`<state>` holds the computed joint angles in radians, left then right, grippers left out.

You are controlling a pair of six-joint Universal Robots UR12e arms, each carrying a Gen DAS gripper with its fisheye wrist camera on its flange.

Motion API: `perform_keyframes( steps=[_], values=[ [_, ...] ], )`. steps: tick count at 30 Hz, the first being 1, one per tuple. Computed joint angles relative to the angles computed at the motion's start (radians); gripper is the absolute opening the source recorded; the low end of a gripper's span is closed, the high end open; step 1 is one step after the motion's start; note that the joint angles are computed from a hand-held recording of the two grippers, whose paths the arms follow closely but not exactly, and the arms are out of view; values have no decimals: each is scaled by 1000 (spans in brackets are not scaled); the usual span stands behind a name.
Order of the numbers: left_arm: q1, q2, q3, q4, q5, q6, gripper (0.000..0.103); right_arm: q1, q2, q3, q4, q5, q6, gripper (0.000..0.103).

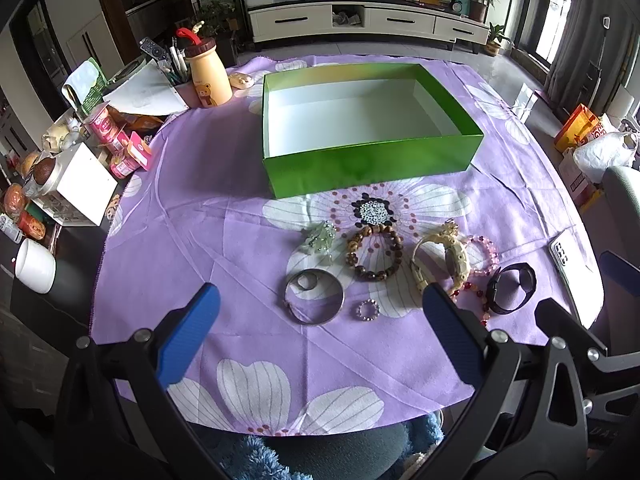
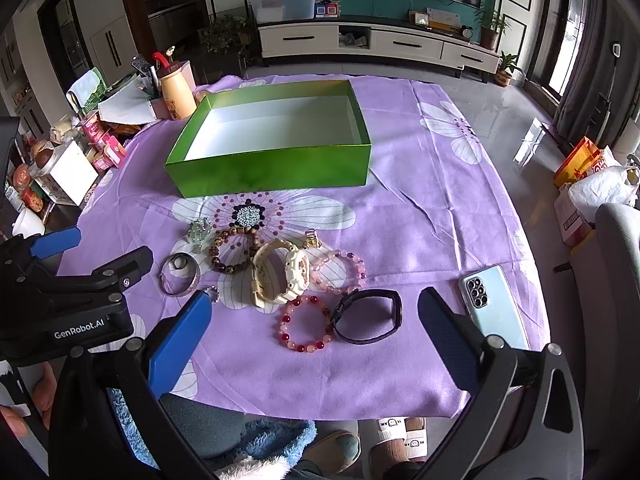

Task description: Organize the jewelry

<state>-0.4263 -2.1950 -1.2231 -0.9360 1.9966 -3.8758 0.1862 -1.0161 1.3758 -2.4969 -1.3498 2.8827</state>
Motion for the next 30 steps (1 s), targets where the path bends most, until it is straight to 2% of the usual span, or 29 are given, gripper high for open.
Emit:
perform_keyframes(
  steps=[30],
  values=[
    [-1, 1, 3, -2, 9, 4, 101, 5, 4, -6, -7, -11, 2, 102]
  ],
)
